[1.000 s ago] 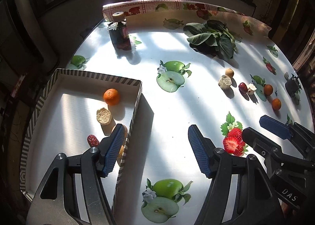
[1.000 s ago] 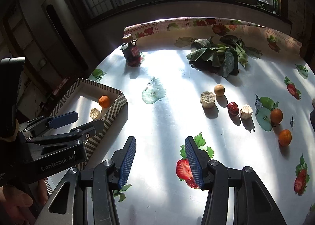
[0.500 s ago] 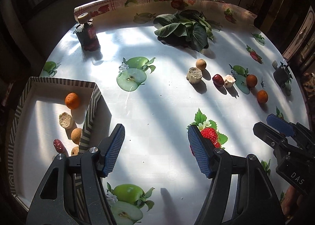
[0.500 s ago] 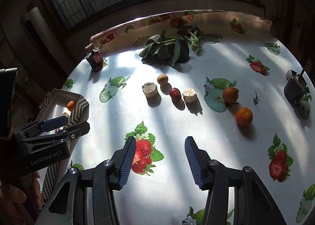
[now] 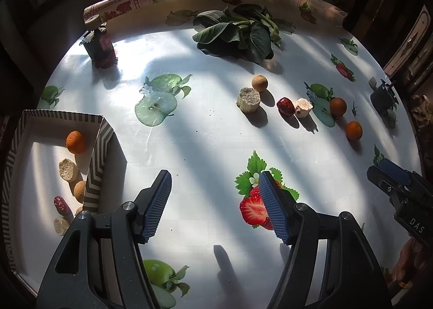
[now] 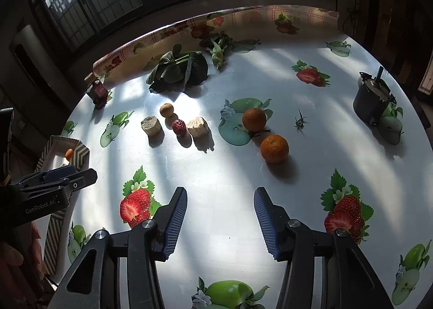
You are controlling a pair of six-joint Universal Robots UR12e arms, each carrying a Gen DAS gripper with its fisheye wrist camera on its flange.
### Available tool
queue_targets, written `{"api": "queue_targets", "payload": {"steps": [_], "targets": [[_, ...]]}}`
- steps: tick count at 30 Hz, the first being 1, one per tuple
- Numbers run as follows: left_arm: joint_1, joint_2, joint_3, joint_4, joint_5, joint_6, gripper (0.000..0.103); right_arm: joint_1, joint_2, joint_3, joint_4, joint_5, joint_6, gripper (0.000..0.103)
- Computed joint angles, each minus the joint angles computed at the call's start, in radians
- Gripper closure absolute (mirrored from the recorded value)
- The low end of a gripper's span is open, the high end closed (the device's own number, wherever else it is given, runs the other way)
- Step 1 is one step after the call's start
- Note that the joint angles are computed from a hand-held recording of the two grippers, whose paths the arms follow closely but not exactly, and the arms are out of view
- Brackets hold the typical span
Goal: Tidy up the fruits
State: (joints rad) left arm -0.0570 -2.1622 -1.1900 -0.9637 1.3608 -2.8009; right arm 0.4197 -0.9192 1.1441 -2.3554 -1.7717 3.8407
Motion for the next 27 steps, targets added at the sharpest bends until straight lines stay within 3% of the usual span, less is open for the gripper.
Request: {"api": "queue_targets", "payload": {"steps": [10,18,27], "targets": [[-0.004,-0.032,0.047,-0.04,-0.01,-0.014,0.036,-0.021,-0.032,0.058,0.004,-0.011,0.065,0.053],[-0.012,-0.073,0.112,-0.088,-0.036,-0.007,0.036,-0.022,-0.015,0.032,0.012,-0.01,0.041,0.053],[-0.029,-0.113,0.17,-0.12,-0.018,0.007,0.036,-0.034,-0.009,0.027,0.018,0.002,0.049,0.053]]}}
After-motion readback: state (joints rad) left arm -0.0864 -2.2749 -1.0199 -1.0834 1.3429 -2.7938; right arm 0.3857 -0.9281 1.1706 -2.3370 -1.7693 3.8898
